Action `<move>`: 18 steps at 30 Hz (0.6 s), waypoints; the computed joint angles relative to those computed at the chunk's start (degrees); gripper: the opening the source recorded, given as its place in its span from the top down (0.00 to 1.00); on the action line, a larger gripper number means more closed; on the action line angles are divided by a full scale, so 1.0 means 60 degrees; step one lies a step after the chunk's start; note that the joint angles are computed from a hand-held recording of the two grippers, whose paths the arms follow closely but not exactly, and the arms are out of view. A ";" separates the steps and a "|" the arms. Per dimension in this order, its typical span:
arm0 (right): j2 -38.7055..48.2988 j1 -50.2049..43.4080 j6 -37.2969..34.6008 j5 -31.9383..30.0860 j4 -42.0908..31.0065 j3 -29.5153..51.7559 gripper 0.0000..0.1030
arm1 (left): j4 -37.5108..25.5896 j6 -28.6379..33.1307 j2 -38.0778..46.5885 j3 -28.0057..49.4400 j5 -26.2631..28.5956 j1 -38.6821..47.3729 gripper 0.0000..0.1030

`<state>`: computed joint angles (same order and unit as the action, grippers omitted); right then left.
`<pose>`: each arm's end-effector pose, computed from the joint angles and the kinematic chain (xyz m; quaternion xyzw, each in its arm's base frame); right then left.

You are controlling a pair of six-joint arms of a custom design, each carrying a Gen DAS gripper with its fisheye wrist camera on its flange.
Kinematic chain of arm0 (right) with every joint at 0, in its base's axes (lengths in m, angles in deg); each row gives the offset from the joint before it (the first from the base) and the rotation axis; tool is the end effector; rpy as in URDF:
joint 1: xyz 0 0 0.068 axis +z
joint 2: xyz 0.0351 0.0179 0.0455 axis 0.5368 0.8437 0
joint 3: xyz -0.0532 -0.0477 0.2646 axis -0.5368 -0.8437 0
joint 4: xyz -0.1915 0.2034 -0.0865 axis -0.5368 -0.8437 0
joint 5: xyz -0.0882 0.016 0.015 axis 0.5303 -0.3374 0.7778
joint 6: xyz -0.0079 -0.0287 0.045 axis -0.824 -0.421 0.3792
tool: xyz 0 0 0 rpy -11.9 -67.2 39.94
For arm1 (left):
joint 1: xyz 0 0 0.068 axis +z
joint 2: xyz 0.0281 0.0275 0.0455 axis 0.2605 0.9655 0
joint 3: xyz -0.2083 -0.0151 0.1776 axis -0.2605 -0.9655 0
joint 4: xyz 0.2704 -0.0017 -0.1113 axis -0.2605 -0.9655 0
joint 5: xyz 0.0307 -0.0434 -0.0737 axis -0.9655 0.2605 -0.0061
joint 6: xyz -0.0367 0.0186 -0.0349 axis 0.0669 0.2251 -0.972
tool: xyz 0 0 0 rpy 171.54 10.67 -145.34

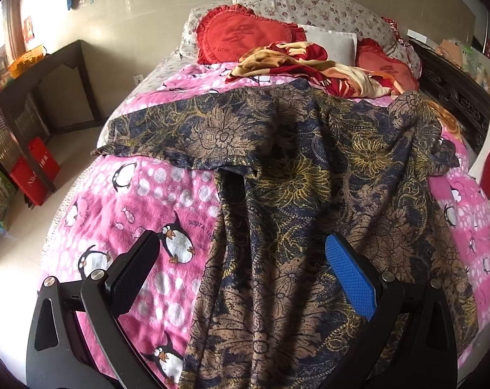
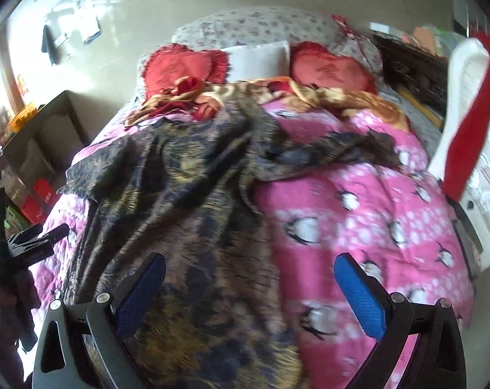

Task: Fold small clothes

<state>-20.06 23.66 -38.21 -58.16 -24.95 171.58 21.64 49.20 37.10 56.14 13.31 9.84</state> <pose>0.2238 -0.0313 0.4082 0.0540 0.9438 0.0172 0.3256 0.3239 -0.0297 0.2715 0.0315 0.9360 -0.0179 0.3501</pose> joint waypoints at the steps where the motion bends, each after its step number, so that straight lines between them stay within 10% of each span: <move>1: 0.0047 0.0421 0.0374 0.0241 0.0178 -0.0112 0.00 | -0.0024 0.0009 -0.0062 -0.0030 -0.0043 -0.0055 0.00; 18: 0.1276 0.2990 0.2573 0.1926 0.1507 -0.0667 0.00 | 0.0033 -0.0272 -0.0041 -0.0253 -0.0018 -0.0528 0.00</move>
<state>-12.41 41.60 -22.77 -46.60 -15.90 167.58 21.83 47.56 36.85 54.63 13.19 6.67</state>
